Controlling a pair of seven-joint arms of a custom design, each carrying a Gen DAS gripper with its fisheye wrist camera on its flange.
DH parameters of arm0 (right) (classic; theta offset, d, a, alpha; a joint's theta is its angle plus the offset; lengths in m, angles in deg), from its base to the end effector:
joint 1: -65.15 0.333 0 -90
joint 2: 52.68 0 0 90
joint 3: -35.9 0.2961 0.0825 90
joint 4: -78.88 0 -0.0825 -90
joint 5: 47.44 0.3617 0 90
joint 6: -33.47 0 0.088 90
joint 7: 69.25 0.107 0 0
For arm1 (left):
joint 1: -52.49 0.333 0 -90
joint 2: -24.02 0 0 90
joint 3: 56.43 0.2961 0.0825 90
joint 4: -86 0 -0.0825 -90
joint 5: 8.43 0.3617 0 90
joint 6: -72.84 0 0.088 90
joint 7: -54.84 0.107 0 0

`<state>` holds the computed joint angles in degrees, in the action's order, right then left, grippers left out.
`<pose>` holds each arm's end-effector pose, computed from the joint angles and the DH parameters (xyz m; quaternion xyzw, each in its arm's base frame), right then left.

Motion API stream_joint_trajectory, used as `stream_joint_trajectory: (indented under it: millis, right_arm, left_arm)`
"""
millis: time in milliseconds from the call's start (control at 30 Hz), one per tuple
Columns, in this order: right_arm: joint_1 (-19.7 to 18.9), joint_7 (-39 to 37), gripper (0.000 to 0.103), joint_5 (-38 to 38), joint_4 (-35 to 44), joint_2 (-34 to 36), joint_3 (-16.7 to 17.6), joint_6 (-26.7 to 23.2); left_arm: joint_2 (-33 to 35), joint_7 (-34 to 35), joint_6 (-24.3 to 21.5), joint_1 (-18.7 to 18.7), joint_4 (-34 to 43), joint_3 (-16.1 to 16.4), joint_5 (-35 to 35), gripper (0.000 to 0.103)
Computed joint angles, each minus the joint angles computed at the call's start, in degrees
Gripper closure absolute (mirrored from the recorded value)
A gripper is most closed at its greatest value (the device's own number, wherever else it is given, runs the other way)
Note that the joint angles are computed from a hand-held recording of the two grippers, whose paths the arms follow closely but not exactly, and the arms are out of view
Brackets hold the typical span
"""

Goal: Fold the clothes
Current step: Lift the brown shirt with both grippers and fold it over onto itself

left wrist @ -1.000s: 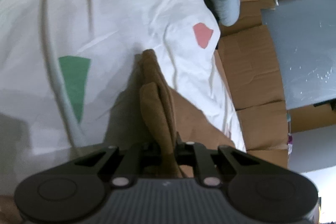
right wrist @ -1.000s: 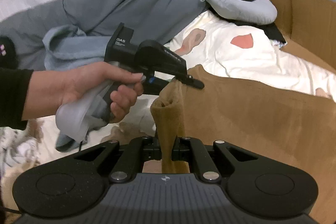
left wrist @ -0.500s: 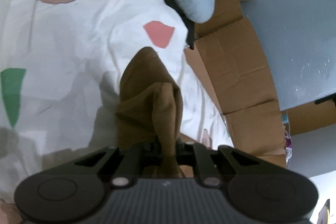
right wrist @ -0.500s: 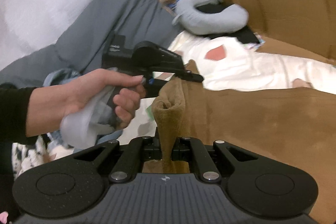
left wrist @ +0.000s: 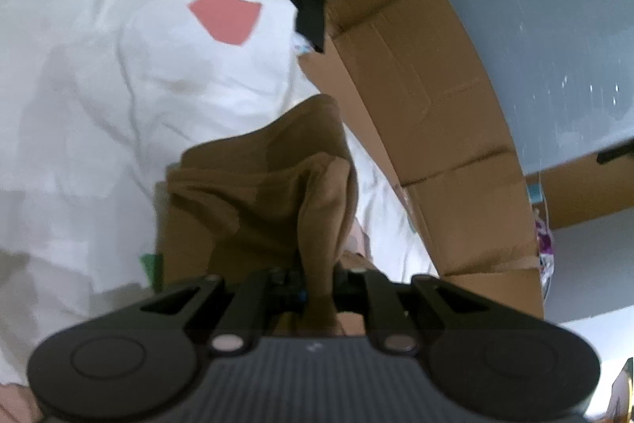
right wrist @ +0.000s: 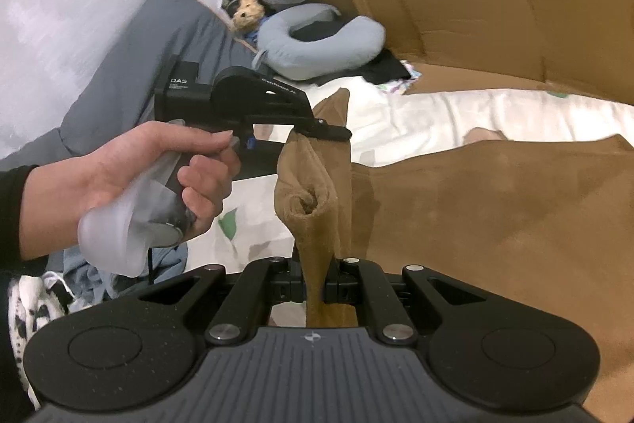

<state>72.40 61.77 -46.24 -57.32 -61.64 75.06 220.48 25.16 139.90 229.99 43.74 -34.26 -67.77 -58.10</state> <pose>0.3483 0.3806 0.4889 -0.6546 0.5802 -0.0515 0.4818 0.5428 -0.1659 0.4621 0.7777 -0.4917 0.3827 0.0833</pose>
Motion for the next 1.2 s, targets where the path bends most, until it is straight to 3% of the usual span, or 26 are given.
stream_joint_trajectory:
  millis: [233, 633, 867, 1200]
  right_arm:
    - [-0.1, 2.0, 0.099, 7.0, -7.2, -5.6, 0.3, 2.2]
    - [-5.5, 6.6, 0.099, 18.6, -16.2, -13.2, 6.7, 4.6]
    - [-6.8, 9.3, 0.1, 21.0, -19.7, -17.0, 8.4, 5.2]
    - [-5.8, 15.6, 0.1, 20.7, -25.8, -23.4, 7.0, 2.9]
  left_arm:
    - [3.8, -2.4, -0.8, -1.2, 4.4, -2.1, 5.9, 0.094]
    - [11.3, -8.3, -0.5, -2.2, 11.3, -6.4, 16.6, 0.094]
    - [14.8, -12.9, 0.9, -3.4, 14.6, -7.8, 23.5, 0.094]
    - [19.2, -20.9, 0.8, -7.5, 19.5, -8.1, 37.2, 0.093]
